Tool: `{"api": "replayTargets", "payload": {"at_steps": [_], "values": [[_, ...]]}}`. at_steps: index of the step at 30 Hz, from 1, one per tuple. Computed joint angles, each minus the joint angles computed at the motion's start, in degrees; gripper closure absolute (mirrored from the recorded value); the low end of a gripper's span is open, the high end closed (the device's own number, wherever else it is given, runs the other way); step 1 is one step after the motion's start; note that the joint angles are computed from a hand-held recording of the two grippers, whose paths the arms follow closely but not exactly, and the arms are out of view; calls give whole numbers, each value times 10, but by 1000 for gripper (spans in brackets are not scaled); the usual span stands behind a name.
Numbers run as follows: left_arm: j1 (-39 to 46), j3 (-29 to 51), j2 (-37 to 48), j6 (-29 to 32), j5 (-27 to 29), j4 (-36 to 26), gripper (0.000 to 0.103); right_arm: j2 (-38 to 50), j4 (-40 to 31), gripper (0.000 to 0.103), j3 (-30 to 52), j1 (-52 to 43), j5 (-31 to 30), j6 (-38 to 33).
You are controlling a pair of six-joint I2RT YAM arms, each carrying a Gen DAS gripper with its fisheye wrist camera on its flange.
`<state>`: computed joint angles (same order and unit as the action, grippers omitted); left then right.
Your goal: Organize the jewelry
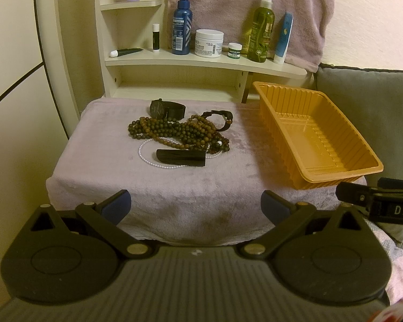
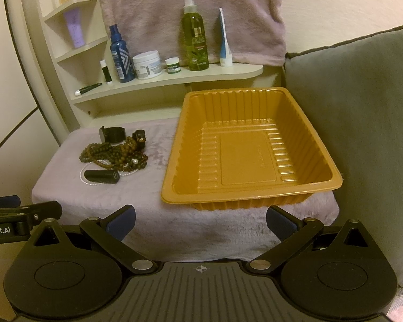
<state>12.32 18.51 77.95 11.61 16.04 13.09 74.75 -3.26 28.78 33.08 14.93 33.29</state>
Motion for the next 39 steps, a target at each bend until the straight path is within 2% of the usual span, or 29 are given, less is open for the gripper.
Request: {"api": "replayTargets", "payload": {"at_steps": [10, 15, 20, 23, 24, 26, 30, 37, 39], "values": [[3, 20, 25, -21, 4, 24, 1, -56, -1, 0, -32, -39, 30, -2], [0, 52, 67, -32, 0, 38, 3, -71, 22, 1, -50, -108, 19, -29], [-12, 86, 116, -45, -7, 54, 3, -40, 65, 1, -59, -170, 12, -64], [-19, 100, 142, -57, -9, 60, 3, 3, 117, 1, -63, -208, -5, -91], [-22, 107, 152, -60, -11, 60, 3, 12, 129, 3, -64, -216, -12, -96], [-29, 116, 168, -65, -16, 62, 3, 36, 149, 21, -61, -234, -30, -106], [-42, 126, 195, -80, -21, 75, 3, 96, 198, 29, -54, -266, -64, -119], [-68, 146, 233, -92, -26, 90, 3, 187, 253, 52, -34, -315, -124, -130], [-73, 153, 244, -98, -27, 93, 4, 204, 262, 56, -31, -322, -138, -128]]}}
